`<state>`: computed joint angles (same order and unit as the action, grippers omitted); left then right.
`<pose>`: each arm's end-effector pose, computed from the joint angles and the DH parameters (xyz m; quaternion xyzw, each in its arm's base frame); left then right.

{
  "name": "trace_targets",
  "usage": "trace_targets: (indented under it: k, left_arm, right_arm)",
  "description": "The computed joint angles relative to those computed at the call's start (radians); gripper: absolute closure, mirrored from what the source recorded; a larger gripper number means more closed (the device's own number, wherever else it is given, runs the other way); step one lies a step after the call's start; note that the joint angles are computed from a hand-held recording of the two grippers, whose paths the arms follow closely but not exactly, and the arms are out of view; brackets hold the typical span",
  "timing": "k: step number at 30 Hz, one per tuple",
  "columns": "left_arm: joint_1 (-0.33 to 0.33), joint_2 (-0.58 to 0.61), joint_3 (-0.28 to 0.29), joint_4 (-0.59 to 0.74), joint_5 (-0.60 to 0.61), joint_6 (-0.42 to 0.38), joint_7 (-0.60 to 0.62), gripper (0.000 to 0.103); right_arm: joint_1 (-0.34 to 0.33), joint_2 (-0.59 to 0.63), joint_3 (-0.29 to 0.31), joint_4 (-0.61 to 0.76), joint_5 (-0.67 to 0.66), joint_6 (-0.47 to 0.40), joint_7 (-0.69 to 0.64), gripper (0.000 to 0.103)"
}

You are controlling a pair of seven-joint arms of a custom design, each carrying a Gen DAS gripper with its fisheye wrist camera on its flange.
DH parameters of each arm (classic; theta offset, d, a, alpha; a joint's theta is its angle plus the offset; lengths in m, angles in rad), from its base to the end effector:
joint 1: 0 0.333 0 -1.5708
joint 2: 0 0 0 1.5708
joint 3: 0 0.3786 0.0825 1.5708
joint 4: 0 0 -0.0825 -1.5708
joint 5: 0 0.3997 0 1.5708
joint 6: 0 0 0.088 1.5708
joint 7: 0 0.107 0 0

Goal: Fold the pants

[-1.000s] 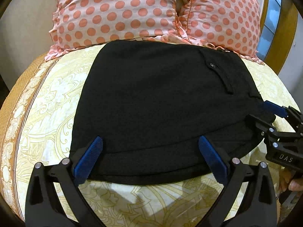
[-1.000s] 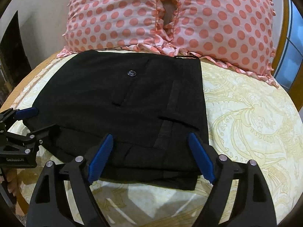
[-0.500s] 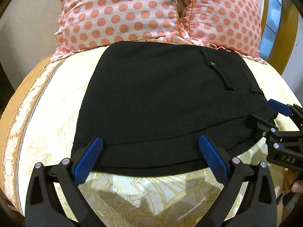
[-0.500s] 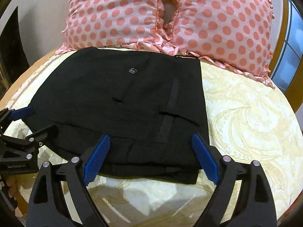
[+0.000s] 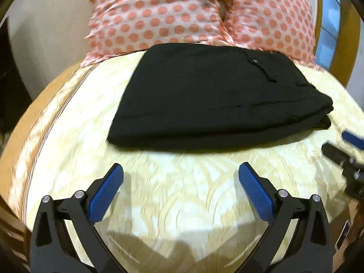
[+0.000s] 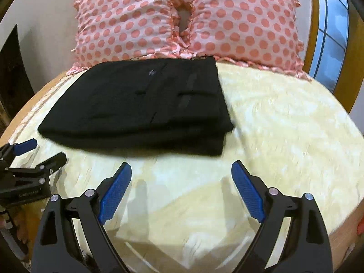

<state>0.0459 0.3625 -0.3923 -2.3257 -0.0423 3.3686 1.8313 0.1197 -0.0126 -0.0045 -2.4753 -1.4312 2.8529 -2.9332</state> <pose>0.5668 -0.1866 0.3213 -0.4824 0.8031 -0.2957 0.1866 0.4696 0.1081 0.3587 -0.5457 0.7666 -0.2776 0.1936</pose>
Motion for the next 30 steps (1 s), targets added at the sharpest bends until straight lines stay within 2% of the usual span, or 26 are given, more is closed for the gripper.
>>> trace_targets:
  k: [2,4,7,10,21,30]
  left_arm:
    - [0.054,-0.002,-0.044,-0.019,0.014,0.012,-0.02,0.002]
    - [0.053,-0.009,-0.038,-0.037,0.024,0.035,-0.027,0.002]
    - [0.076,-0.01,-0.051,-0.049,0.062,0.045,-0.049,0.002]
    - [0.084,-0.009,-0.052,-0.05,0.089,0.048,-0.065,0.002]
    - [0.018,-0.01,0.014,-0.069,0.099,0.114,-0.112,0.002]
    - [-0.009,-0.011,0.046,-0.074,0.115,0.134,-0.136,0.002]
  right_arm:
    - [0.008,0.002,0.007,-0.006,0.005,-0.004,0.003,0.012]
    - [0.016,0.009,0.012,-0.002,0.024,-0.005,-0.008,0.011]
    - [0.033,0.021,0.021,0.01,0.058,-0.036,-0.038,0.006]
    - [0.046,0.029,0.023,0.016,0.036,-0.056,0.0,0.001]
    - [0.069,0.028,0.029,0.012,-0.1,-0.119,0.176,0.001]
    - [0.071,0.027,0.028,0.011,-0.119,-0.129,0.197,0.001]
